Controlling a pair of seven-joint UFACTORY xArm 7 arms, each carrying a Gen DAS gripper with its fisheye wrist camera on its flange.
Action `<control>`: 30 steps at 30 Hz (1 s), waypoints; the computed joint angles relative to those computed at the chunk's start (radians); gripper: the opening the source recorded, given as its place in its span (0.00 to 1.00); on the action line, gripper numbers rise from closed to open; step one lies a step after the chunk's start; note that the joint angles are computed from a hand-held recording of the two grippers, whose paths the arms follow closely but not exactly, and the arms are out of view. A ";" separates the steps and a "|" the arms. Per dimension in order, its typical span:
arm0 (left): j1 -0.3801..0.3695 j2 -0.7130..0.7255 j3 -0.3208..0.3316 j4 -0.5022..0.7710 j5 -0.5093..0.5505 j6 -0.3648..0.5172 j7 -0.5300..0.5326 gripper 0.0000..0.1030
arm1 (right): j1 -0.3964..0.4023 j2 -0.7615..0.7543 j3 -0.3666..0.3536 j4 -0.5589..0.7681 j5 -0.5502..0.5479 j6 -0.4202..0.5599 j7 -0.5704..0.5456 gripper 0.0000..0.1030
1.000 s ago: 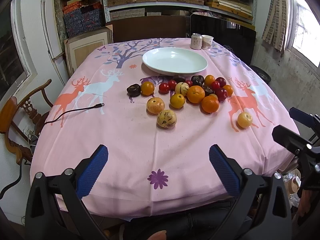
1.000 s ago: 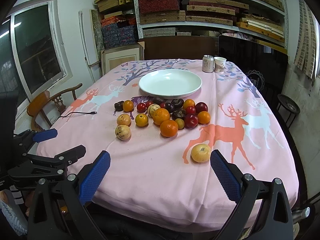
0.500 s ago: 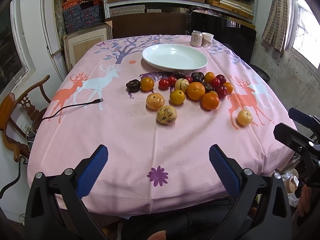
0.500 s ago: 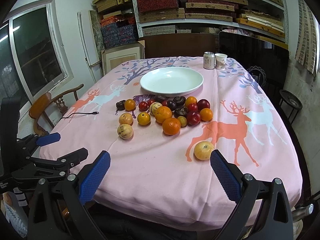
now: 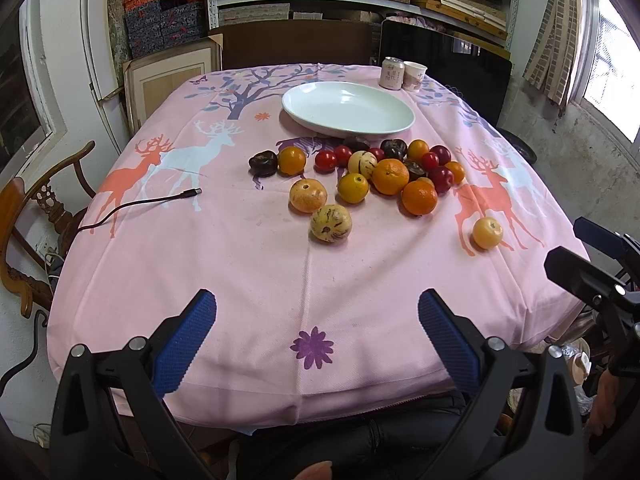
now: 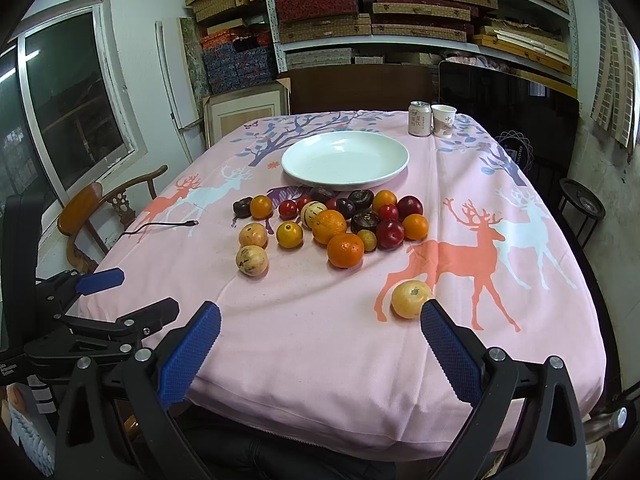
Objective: Organize fruits
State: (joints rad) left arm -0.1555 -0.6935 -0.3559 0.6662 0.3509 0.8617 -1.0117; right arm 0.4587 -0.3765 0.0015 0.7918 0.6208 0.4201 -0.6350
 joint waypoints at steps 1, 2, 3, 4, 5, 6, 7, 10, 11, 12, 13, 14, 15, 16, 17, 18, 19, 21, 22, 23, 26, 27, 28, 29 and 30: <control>0.000 0.002 0.001 0.000 -0.001 -0.001 0.000 0.96 | -0.001 0.001 0.001 0.000 0.000 0.000 0.003 0.97; -0.001 0.004 0.001 0.000 -0.001 -0.002 0.000 0.96 | -0.002 0.002 0.002 -0.001 -0.001 0.000 0.006 0.97; -0.002 0.006 0.001 0.001 -0.002 -0.002 0.000 0.96 | -0.004 0.003 0.001 0.001 -0.002 0.002 0.009 0.97; -0.004 0.005 0.003 -0.001 -0.004 -0.003 0.001 0.96 | -0.006 0.006 0.000 0.003 -0.002 0.005 0.011 0.97; -0.005 0.005 0.004 -0.002 -0.005 -0.005 0.001 0.96 | -0.007 0.007 0.000 0.004 -0.001 0.007 0.012 0.97; -0.005 0.007 0.005 -0.002 -0.005 -0.006 0.001 0.96 | -0.008 0.007 -0.002 0.005 0.001 0.010 0.012 0.97; -0.005 0.008 0.005 -0.001 -0.006 -0.006 0.001 0.96 | -0.010 0.009 -0.002 0.009 0.000 0.015 0.013 0.97; -0.005 0.007 0.005 -0.002 -0.006 -0.006 0.000 0.96 | -0.013 0.009 0.001 0.009 0.000 0.013 0.011 0.97; -0.005 0.009 0.005 -0.001 -0.007 -0.008 -0.001 0.96 | -0.014 0.009 0.001 0.008 0.000 0.012 0.010 0.97; -0.007 0.008 0.006 -0.002 -0.007 -0.007 0.001 0.96 | -0.014 0.009 0.001 0.009 0.001 0.015 0.011 0.97; -0.008 0.009 0.006 -0.002 -0.009 -0.008 0.001 0.96 | -0.014 0.009 0.002 0.009 0.001 0.015 0.011 0.97; -0.008 0.011 0.005 -0.001 -0.010 -0.008 0.000 0.96 | -0.014 0.009 0.000 0.009 0.002 0.018 0.009 0.97; -0.009 0.013 0.004 0.000 -0.010 -0.008 -0.001 0.96 | -0.016 0.008 0.001 0.010 0.001 0.019 0.011 0.97; -0.010 0.013 0.003 0.000 -0.011 -0.009 -0.002 0.96 | -0.015 0.007 -0.001 0.011 0.004 0.021 0.007 0.97; -0.011 0.010 0.005 -0.002 -0.012 -0.009 -0.002 0.96 | -0.015 0.008 0.001 0.010 0.004 0.018 0.009 0.97; -0.012 0.010 0.005 -0.002 -0.012 -0.009 -0.002 0.96 | -0.015 0.008 0.001 0.010 0.005 0.018 0.008 0.97; -0.011 0.012 0.003 -0.001 -0.013 -0.008 -0.004 0.96 | -0.018 0.008 0.005 0.010 0.000 0.018 0.013 0.97; -0.013 0.010 0.005 -0.002 -0.013 -0.008 -0.002 0.96 | -0.019 0.006 0.004 0.010 -0.002 0.022 0.015 0.97; -0.013 0.010 0.005 -0.002 -0.013 -0.008 -0.002 0.96 | -0.020 0.006 0.003 0.010 -0.002 0.025 0.016 0.97; -0.013 0.011 0.004 -0.002 -0.013 -0.008 -0.002 0.96 | -0.021 0.006 0.002 0.011 -0.003 0.028 0.017 0.97; -0.014 0.010 0.004 -0.003 -0.013 -0.008 -0.003 0.96 | -0.021 0.003 0.002 0.010 -0.002 0.029 0.016 0.97; -0.013 0.011 0.002 -0.002 -0.013 -0.008 -0.005 0.96 | -0.021 0.003 0.002 0.009 -0.002 0.028 0.016 0.97; -0.014 0.011 0.004 -0.002 -0.014 -0.008 -0.004 0.96 | -0.022 0.003 0.003 0.009 -0.003 0.028 0.015 0.97; -0.014 0.011 0.003 -0.002 -0.014 -0.008 -0.004 0.96 | -0.021 0.003 0.003 0.009 -0.003 0.028 0.015 0.97; -0.014 0.011 0.005 -0.003 -0.014 -0.008 -0.004 0.96 | -0.021 0.003 0.002 0.009 -0.002 0.028 0.014 0.97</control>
